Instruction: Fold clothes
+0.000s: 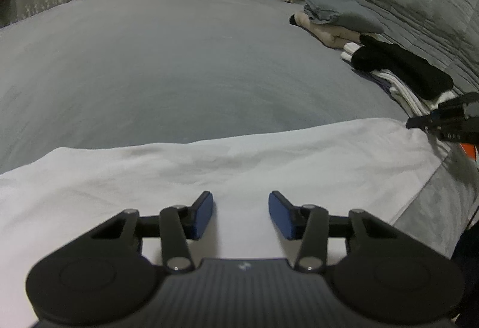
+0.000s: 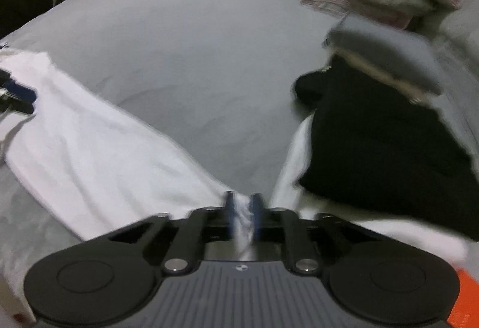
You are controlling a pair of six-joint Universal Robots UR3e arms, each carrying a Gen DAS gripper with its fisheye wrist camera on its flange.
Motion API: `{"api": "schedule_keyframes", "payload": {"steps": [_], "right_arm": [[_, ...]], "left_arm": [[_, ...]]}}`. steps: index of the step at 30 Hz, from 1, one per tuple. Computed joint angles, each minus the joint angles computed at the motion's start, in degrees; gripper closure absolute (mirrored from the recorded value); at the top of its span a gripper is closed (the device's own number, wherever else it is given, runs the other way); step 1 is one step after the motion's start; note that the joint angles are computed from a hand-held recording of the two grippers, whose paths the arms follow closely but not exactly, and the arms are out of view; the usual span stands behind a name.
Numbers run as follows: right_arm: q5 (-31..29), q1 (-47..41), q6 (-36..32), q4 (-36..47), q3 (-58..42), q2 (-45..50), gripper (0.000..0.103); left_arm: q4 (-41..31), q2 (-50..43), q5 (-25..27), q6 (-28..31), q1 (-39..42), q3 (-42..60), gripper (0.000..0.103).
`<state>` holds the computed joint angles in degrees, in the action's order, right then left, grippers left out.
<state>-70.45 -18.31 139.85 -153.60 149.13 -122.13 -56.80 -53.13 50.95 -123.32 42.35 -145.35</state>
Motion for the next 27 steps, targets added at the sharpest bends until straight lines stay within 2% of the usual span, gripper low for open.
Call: {"api": "schedule_keyframes", "payload": {"steps": [3, 5, 8, 9, 12, 16, 19, 23, 27], "right_arm": [[-0.48, 0.36, 0.33, -1.82, 1.04, -2.17, 0.097], [1.04, -1.72, 1.25, -2.18, 2.43, -6.49, 0.097], [5.50, -6.27, 1.76, 1.65, 2.61, -12.06, 0.097], [4.23, -5.04, 1.88, -0.12, 2.39, -9.89, 0.097], [-6.00, 4.68, 4.37, -11.73, 0.71, 3.66, 0.097], [-12.89, 10.89, 7.65, -21.12, -0.85, 12.97, 0.097], [-12.69, 10.13, 9.13, -22.62, 0.16, 11.12, 0.094], [-8.59, 9.27, 9.31, -23.68, 2.21, 7.90, 0.086], [-7.08, 13.45, 11.29, -24.69, 0.42, 11.90, 0.086]], "left_arm": [[-0.38, 0.04, -0.09, -0.09, 0.31, 0.31, 0.060], [-1.46, 0.93, -0.22, 0.66, 0.80, 0.19, 0.060], [-1.54, 1.41, -0.04, 1.24, 0.96, -0.15, 0.060], [-1.29, 1.41, 0.06, 1.28, 0.90, -0.29, 0.060], [0.34, 0.61, 0.45, 0.11, 0.02, -0.26, 0.060], [1.13, 0.33, 0.45, -0.48, -0.27, -0.32, 0.060], [-1.74, 1.94, -0.76, 0.63, 1.59, -0.02, 0.060], [-6.35, 3.89, -2.50, 2.37, 5.10, 1.10, 0.060], [-5.86, 3.94, -1.69, 2.73, 6.83, 0.65, 0.060]]}}
